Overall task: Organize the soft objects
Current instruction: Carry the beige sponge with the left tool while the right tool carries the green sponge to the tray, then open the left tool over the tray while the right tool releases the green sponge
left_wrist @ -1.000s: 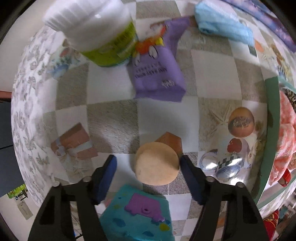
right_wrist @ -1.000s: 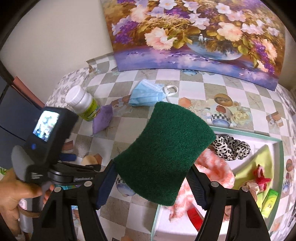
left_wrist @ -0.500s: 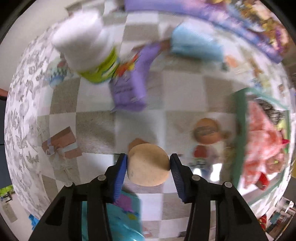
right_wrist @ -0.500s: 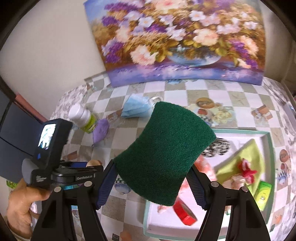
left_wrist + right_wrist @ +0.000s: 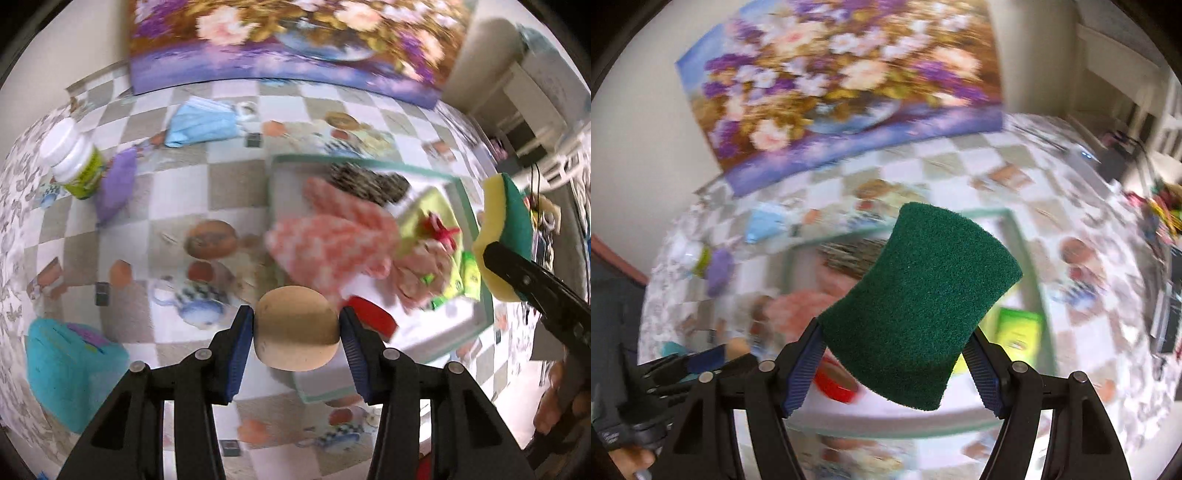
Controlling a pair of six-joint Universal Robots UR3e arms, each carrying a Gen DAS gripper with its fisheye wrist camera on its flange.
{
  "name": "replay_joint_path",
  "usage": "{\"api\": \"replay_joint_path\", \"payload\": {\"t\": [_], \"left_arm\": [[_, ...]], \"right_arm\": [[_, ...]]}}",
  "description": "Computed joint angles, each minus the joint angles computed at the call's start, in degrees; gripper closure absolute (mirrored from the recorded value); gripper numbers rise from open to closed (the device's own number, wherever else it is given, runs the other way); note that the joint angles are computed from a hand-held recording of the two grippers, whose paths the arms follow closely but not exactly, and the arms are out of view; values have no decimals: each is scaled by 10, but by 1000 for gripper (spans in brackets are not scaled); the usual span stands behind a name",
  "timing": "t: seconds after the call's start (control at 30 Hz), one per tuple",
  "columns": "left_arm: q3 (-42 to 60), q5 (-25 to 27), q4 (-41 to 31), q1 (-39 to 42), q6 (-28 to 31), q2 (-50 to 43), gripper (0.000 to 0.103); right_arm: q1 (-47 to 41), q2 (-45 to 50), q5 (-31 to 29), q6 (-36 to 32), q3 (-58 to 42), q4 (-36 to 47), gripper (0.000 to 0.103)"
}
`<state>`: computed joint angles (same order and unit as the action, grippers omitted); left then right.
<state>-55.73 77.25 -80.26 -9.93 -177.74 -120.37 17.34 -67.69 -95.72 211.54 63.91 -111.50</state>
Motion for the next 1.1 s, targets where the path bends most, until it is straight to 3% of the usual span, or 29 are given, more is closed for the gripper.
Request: {"api": "replay_joint_path", "payload": {"t": [0.2, 0.53, 0.67, 0.8, 0.87, 0.97, 1.1], "left_arm": [[-33, 6, 14, -29, 8, -1, 54], [-21, 45, 3, -55, 2, -29, 53], [-25, 41, 6, -47, -5, -24, 34], [-30, 36, 7, -34, -7, -12, 34], [-33, 35, 8, -28, -8, -7, 33], [-40, 39, 14, -18, -12, 1, 23], [-50, 42, 21, 0, -18, 13, 23]], "right_arm": [[-36, -52, 21, 2, 115, -11, 27], [-39, -16, 40, -3, 110, 15, 25], [-37, -14, 27, 1, 97, 26, 23], [-34, -5, 18, 1, 79, 40, 22], [-31, -3, 13, 1, 74, 44, 20], [-27, 3, 7, -1, 64, 50, 14], [-19, 14, -8, 0, 45, 61, 1]]}}
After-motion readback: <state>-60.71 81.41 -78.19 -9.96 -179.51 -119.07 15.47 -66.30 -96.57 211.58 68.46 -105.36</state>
